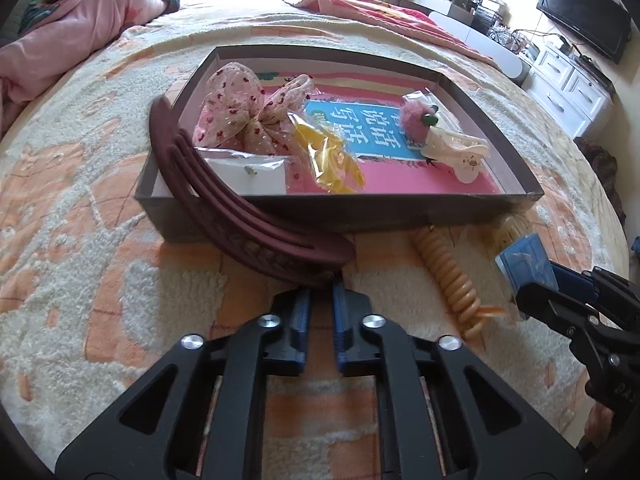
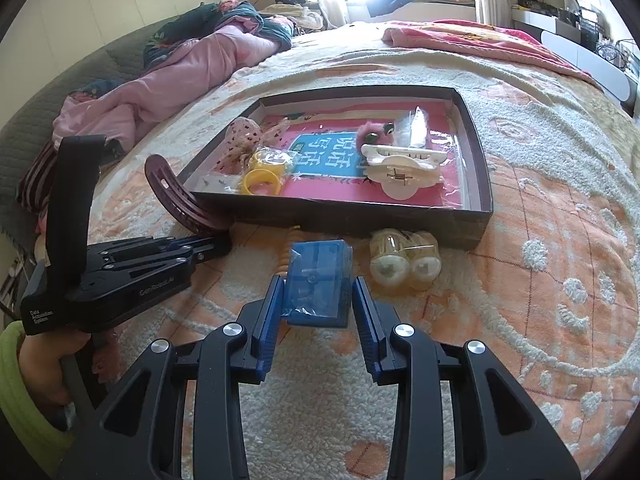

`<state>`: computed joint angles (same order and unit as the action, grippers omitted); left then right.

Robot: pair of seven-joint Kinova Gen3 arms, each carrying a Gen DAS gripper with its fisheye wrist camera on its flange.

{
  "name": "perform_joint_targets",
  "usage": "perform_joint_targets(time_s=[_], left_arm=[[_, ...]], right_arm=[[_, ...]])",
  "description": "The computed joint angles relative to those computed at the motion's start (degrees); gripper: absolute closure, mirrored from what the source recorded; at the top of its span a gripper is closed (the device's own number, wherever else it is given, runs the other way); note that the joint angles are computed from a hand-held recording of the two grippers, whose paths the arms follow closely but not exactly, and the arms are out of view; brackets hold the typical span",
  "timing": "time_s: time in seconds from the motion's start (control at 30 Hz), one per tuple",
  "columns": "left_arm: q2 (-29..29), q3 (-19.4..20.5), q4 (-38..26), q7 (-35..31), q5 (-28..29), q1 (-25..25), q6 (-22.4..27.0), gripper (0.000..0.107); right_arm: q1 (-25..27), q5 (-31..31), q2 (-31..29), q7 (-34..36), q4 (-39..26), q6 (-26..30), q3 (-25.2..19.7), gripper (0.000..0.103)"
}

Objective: Organize jewelry
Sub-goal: 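Lift the hair claw with the left tool while the right tool lifts the blue box, then lower the hair claw into the tray with the left tool while the right tool releases the box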

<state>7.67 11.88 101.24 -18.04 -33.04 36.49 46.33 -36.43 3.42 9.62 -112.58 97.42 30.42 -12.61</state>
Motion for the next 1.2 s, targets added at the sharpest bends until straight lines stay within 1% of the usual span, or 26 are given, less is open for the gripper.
perform_joint_targets(time_s=[0.2, 0.3, 0.4, 0.6, 0.77, 0.83, 1.2], left_arm=[[-4.14, 0.63, 4.30, 0.71, 1.50, -1.81, -3.10, 0.106], [-6.04, 1.95, 5.75, 2.37, 0.35, -2.50, -3.11, 0.107], [-7.49, 3.65, 6.40, 4.41, -1.72, -2.94, -2.05, 0.107], [-8.21, 5.81, 5.66, 5.17, -3.65, -3.81, 0.21, 0.107], [-8.21, 6.49, 4.57, 5.96, -5.13, -4.05, 1.10, 0.107], [-7.92, 6.54, 3.78, 5.32, -5.56, -4.01, 1.70, 0.107], [-4.83, 4.26, -1.05, 1.25, -6.53, -3.62, 2.29, 0.107]], right_arm=[[-0.60, 0.47, -0.25, -0.54, 0.07, 0.11, -0.12, 0.070], [-0.60, 0.40, -0.29, -0.54, 0.04, 0.15, -0.18, 0.070], [-0.80, 0.64, -0.43, -0.92, 0.06, 0.10, -0.18, 0.070], [-0.99, 0.66, -0.70, -1.12, -0.13, 0.16, -0.39, 0.070], [-0.66, 0.44, -1.16, -0.62, -0.39, -0.01, -0.49, 0.070], [-0.47, 0.36, -1.27, -0.30, -0.63, -0.12, -0.48, 0.070], [0.12, 2.09, -0.03, 0.51, -4.33, 0.21, 0.67, 0.070]])
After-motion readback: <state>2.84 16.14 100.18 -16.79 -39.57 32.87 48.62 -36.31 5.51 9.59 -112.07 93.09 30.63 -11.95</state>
